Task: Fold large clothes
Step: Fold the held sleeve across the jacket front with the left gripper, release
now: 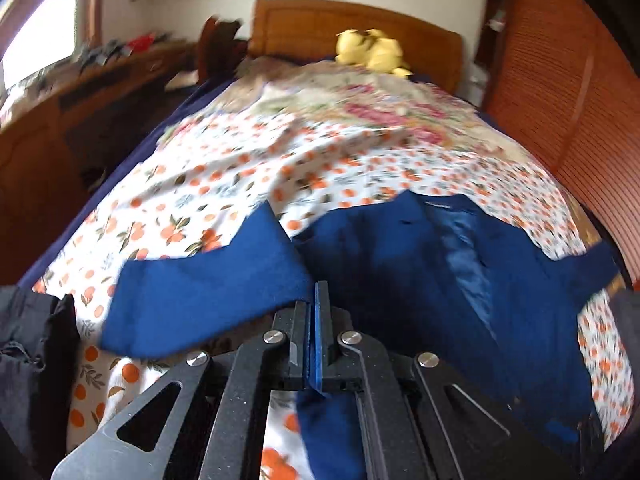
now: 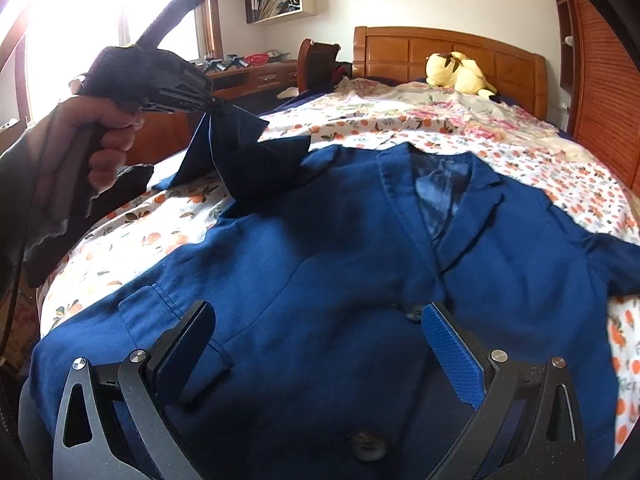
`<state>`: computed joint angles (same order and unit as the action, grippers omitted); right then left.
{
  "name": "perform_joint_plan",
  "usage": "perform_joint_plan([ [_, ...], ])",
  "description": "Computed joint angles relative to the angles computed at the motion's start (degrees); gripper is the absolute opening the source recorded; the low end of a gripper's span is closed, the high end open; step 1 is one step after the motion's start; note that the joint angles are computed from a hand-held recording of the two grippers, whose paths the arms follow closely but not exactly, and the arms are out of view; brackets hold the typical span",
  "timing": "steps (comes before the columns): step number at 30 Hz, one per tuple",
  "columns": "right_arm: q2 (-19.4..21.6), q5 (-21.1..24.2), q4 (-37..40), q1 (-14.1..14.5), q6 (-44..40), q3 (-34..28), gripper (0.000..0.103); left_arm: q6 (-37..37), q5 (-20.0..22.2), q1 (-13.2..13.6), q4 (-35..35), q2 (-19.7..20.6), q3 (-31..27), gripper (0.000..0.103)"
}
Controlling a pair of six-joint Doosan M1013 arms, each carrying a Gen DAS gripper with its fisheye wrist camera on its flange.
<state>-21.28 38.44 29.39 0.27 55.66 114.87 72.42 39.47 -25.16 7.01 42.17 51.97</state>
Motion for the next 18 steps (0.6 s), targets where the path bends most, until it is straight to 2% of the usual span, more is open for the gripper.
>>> perform_joint_plan([
  [3,-0.96,-0.4,-0.54,-0.58,-0.18,0.42,0.103,-2.6,-0.62,-1.38,6.2,-1.75,2.96,0.001],
  [7,-1.48,-0.46,-1.5,-1.01,-0.17,0.85,0.103,-3.51,-0.62,-1.44,8.23,-3.33,6.23,0.003],
  [8,-1.49,-0.52,-2.25,-0.93,0.34,0.91,0.103,-3.77,-1.1,-1.46,8.56,-3.83,7.24,0.009],
  [12,-0.99,0.8,-1.54,-1.66,0.75,0.45,0.103,-4.31,-4.67,-1.13,9.29,-6.14,11.68,0.061],
  [14,-0.77,0.97,-1.51,-1.69,0.77,0.26,0.103,-5.16,-7.35,-0.58,9.74,-7.63,14.34,0.082],
  [16,-0.57,0.81,-1.99,-1.35,0.98,0.12,0.103,-6.7,-8.43,-0.22,11.01,-8.02,15.23,0.083],
  [18,-0.55,0.84,-2.03,-1.3,1.1,0.04,0.103,-10.35,-8.28,0.31,15.2,-7.89,15.58,0.083],
])
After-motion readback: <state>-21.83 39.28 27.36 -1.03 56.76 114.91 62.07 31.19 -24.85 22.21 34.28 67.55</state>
